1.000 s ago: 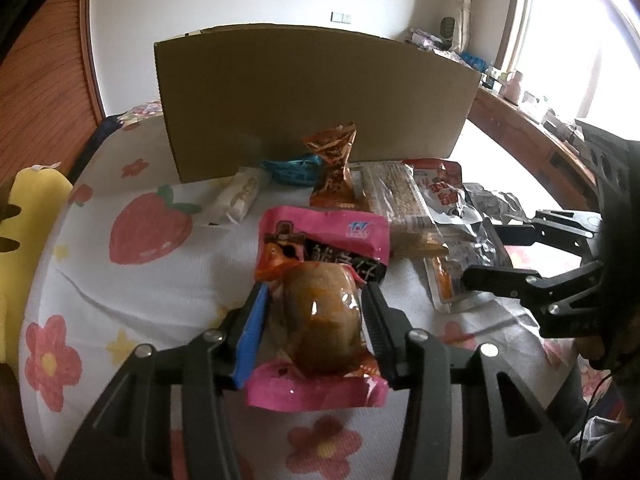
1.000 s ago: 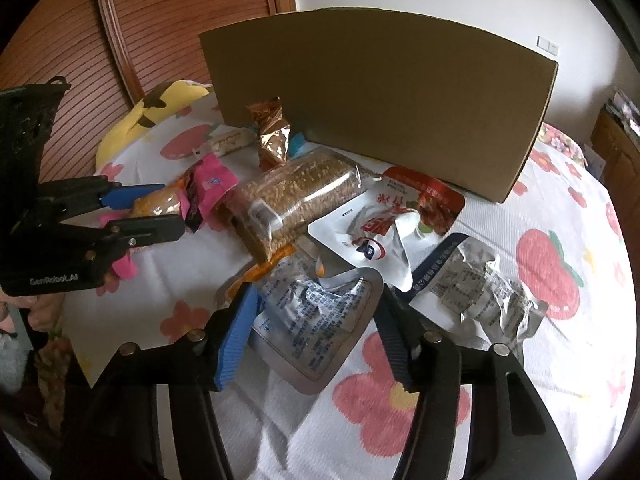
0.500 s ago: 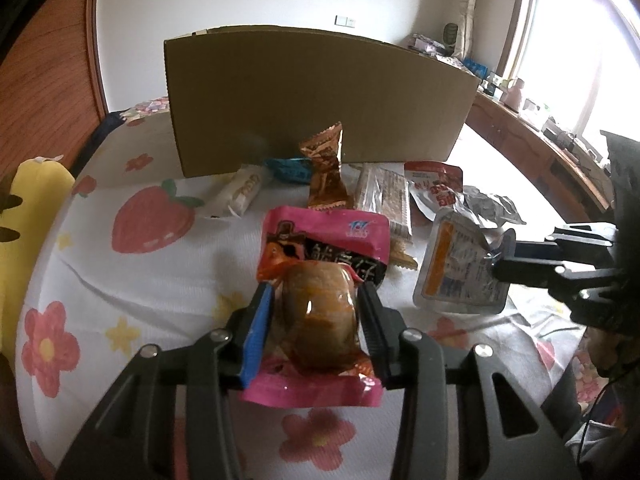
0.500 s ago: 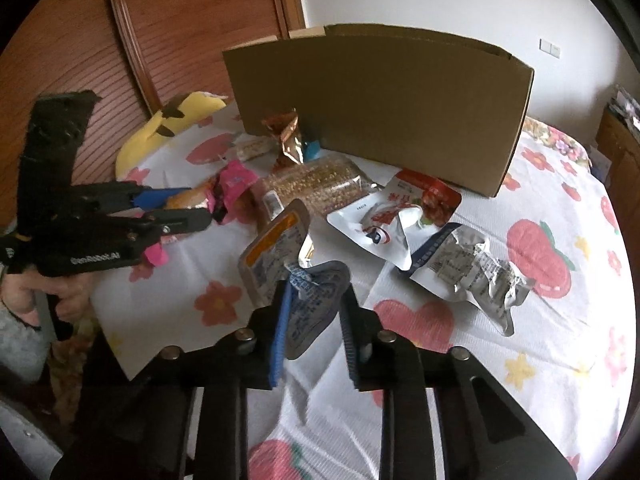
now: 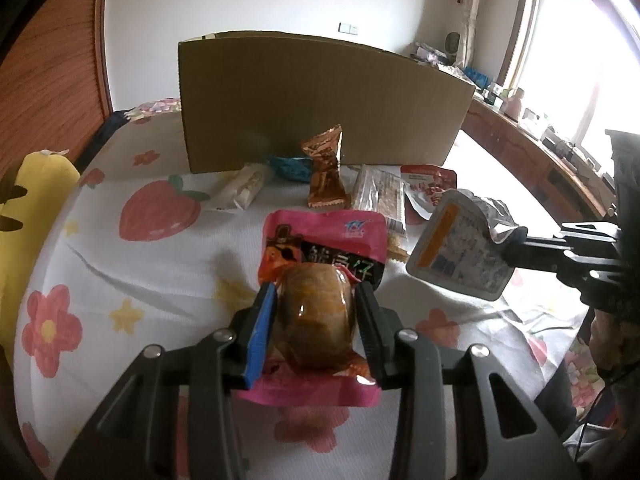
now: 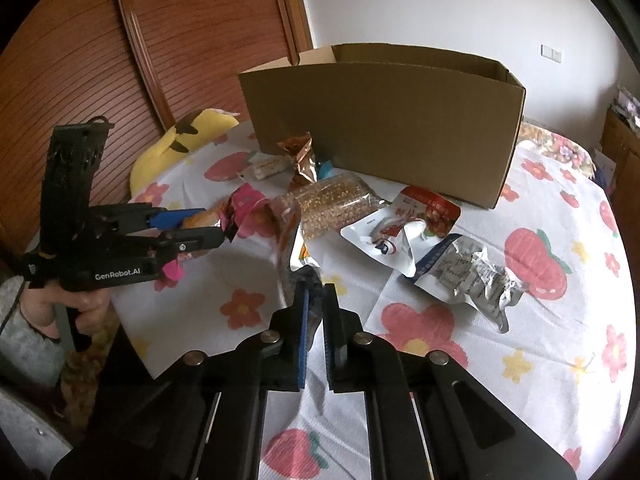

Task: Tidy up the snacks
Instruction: 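Lift the pink bread with the left gripper while the right gripper grasps a white cup-shaped pack, then carry the pink bread and white pack over the box with both grippers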

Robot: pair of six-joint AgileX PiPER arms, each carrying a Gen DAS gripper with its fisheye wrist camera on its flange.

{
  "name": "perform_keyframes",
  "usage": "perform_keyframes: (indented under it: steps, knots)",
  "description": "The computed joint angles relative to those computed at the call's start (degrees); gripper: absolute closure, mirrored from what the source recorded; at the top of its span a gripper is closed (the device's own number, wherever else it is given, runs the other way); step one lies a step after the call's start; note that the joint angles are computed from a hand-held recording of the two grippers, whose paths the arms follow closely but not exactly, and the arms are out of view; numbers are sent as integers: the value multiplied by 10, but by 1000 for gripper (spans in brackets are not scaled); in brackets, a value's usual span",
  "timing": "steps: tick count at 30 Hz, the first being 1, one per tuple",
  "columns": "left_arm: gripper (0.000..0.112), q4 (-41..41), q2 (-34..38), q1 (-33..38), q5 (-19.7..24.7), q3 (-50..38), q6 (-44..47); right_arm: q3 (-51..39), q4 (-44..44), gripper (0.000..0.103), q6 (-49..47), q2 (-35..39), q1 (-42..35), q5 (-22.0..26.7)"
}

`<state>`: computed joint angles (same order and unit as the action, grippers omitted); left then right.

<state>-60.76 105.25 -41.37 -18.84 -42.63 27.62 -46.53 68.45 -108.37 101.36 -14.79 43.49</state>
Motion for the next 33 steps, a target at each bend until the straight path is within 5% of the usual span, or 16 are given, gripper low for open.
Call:
perform_keyframes:
  steps: [13, 33]
  knots:
    - [74, -17, -11, -26, -29, 21, -6, 9, 11, 101, -7, -9, -2, 1]
    - [75, -134, -73, -82, -75, 24, 100, 18, 15, 103, -26, -55, -30, 18]
